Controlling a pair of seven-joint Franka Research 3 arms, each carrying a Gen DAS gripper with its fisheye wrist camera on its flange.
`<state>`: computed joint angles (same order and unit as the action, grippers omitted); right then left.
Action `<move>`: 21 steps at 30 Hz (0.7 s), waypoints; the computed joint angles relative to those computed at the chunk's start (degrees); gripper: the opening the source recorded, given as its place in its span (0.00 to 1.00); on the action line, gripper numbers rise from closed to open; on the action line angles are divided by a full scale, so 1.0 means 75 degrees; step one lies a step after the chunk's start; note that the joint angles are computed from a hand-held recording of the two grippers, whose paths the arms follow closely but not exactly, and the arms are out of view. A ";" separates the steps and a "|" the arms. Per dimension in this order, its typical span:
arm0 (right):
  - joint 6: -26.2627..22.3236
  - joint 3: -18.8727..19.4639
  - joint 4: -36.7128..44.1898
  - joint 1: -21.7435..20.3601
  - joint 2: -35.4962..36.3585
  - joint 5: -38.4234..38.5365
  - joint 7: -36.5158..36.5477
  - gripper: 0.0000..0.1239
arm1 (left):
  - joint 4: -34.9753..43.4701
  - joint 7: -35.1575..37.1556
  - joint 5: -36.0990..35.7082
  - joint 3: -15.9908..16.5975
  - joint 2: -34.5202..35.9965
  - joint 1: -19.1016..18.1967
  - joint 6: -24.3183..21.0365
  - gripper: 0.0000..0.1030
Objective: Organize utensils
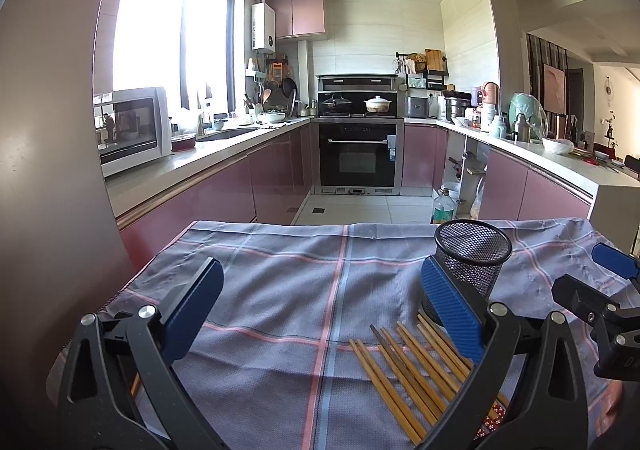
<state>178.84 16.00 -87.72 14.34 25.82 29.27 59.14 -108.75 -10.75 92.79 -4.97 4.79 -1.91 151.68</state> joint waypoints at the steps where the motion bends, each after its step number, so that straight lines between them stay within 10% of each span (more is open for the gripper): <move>1: -0.0015 0.0032 0.0006 -0.0029 0.0003 0.0008 -0.0021 0.78 | -0.0001 0.0000 0.0003 0.0000 0.0003 -0.0002 0.0006 0.95; 21: -0.1332 -0.0402 0.0346 0.0157 0.0090 0.0045 -0.0082 0.73 | -0.0029 0.0751 -0.0623 0.0108 0.0135 0.0121 0.0667 0.92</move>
